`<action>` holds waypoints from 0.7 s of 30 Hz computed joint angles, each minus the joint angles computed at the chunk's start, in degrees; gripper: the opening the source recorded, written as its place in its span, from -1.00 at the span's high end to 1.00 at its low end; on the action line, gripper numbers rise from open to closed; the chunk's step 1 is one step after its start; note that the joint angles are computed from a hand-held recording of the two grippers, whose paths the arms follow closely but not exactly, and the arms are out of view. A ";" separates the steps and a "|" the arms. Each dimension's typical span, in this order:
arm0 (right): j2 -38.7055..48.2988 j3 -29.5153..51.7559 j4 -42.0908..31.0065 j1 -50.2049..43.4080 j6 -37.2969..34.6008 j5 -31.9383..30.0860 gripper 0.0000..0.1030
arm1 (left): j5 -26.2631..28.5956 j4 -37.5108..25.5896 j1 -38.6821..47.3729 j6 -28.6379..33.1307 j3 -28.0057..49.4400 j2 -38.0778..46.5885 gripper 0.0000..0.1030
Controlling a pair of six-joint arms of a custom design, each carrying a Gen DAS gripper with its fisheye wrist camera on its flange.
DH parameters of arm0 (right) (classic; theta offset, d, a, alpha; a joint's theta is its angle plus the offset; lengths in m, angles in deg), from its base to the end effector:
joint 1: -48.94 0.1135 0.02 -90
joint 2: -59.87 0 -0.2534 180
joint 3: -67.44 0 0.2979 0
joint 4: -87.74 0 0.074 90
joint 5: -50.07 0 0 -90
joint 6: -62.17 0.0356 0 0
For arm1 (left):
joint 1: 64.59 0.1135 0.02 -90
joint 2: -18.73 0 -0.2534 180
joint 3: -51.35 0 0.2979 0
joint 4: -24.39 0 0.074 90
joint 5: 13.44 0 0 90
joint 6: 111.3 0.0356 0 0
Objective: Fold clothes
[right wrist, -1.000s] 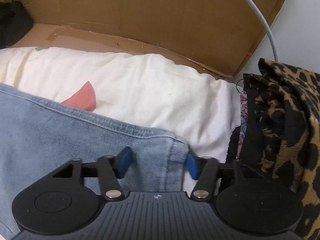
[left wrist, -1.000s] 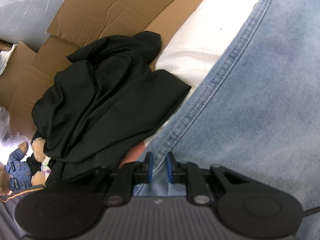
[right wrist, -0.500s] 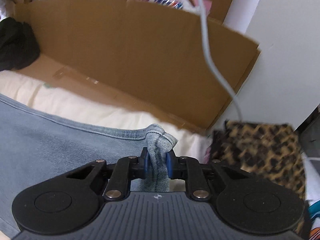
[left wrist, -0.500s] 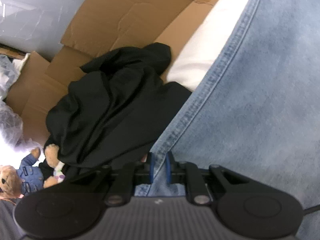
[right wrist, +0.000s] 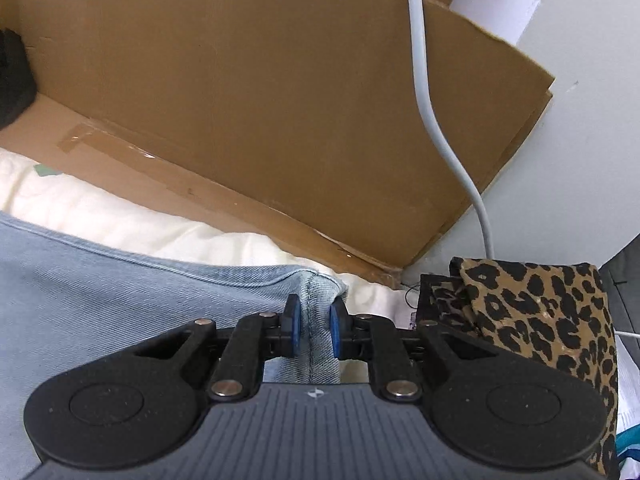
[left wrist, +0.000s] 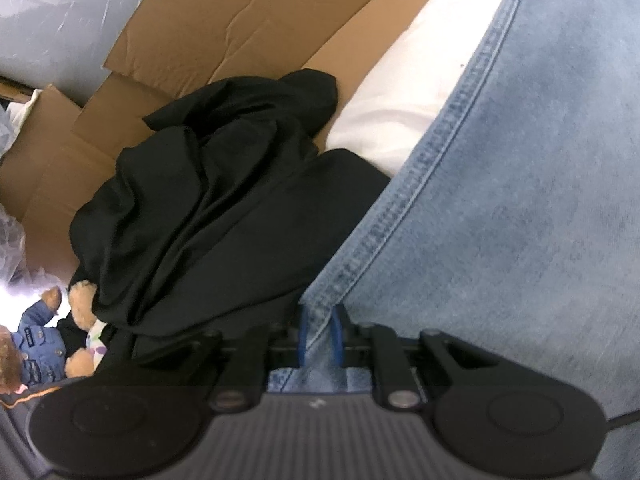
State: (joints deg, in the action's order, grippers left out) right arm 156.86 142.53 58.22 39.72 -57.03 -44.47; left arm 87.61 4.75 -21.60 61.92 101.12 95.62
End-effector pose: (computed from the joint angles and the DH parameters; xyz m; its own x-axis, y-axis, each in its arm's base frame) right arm 0.3909 -0.0606 0.1683 -0.7277 -0.3746 -0.5745 -0.2796 0.9270 -0.2502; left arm 0.2258 0.2011 0.1451 -0.6321 0.7432 -0.2195 0.4615 0.5886 0.6638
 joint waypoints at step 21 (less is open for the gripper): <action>4.81 2.57 3.39 2.03 -0.27 3.82 0.72 | 5.01 -5.43 18.87 4.54 5.94 -1.92 0.50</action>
State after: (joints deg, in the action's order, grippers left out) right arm 161.67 145.10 61.62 41.74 -57.30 -40.65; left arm 92.62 -0.68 -2.73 66.46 107.06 93.71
